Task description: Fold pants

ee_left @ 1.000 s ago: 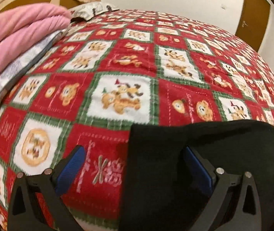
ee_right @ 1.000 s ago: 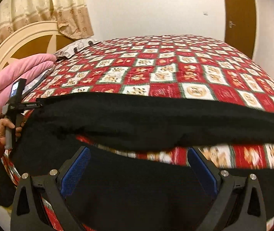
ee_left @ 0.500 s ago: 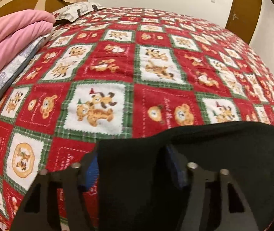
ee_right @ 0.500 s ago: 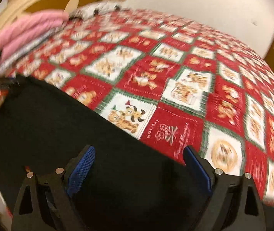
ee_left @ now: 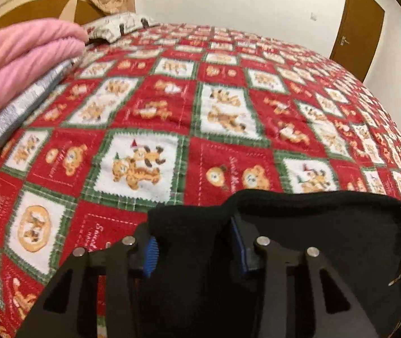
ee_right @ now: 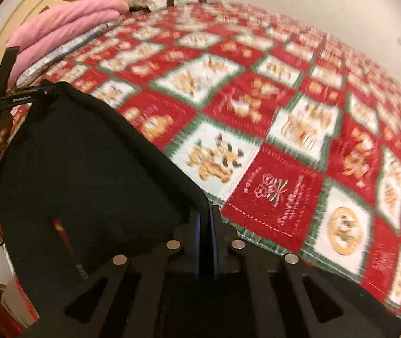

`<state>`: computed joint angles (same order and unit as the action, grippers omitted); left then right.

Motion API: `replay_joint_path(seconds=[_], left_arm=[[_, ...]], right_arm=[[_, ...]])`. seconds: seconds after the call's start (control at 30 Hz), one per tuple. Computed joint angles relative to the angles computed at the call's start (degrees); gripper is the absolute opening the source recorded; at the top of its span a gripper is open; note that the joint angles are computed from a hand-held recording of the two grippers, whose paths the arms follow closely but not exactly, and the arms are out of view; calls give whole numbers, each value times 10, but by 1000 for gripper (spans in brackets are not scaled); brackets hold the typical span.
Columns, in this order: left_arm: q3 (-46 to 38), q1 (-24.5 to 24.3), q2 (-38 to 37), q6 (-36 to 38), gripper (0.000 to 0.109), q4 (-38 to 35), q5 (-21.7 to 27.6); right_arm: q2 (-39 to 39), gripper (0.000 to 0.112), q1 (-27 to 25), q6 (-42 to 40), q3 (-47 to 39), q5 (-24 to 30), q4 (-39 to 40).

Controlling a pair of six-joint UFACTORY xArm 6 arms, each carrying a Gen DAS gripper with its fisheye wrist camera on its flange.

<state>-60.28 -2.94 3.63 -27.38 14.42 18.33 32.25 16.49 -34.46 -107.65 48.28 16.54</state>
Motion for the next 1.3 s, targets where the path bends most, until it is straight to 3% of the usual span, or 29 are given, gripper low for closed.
replay_joint_path(seconds=[0.23,0.33,0.47,0.57,0.73,0.83,0.9,0.97,1.0,1.07,1.2,1.3], left_arm=[[107,4,-132,-50,36,45,-80],[175,10,-214,-109,36,108,-108],[273,18,-315,-180,37,178,-140],[347,24,-373,-225,46,226,-157],[407,9,-408,-297,55,319,-87],[418,-7,-413,-368,78,415,-35],[418,-30,-420,-399,88,448,30],[430,-34,-440,-385,88,425,63],[440,-22,-458,-368,89,402,58],[465,-11,-505,-355,92,380,82],[474,-8,-572,-367,92,367,170],[464,-15,-585,-362,92,339,161]], right_arm=[[-216,6,3,-65,230,-111,109],[-317,6,14,-111,344,-139,150],[-429,6,37,-154,489,-181,154],[-478,6,54,-159,584,-212,131],[-492,6,84,-137,690,-289,91],[-492,8,100,-117,736,-352,70],[-498,21,109,-130,752,-377,86],[-510,59,109,-145,748,-337,104],[-519,66,109,-152,748,-316,111],[-544,65,111,-165,754,-290,126],[-566,65,96,-260,709,-207,295],[-531,65,121,-278,665,-241,355]])
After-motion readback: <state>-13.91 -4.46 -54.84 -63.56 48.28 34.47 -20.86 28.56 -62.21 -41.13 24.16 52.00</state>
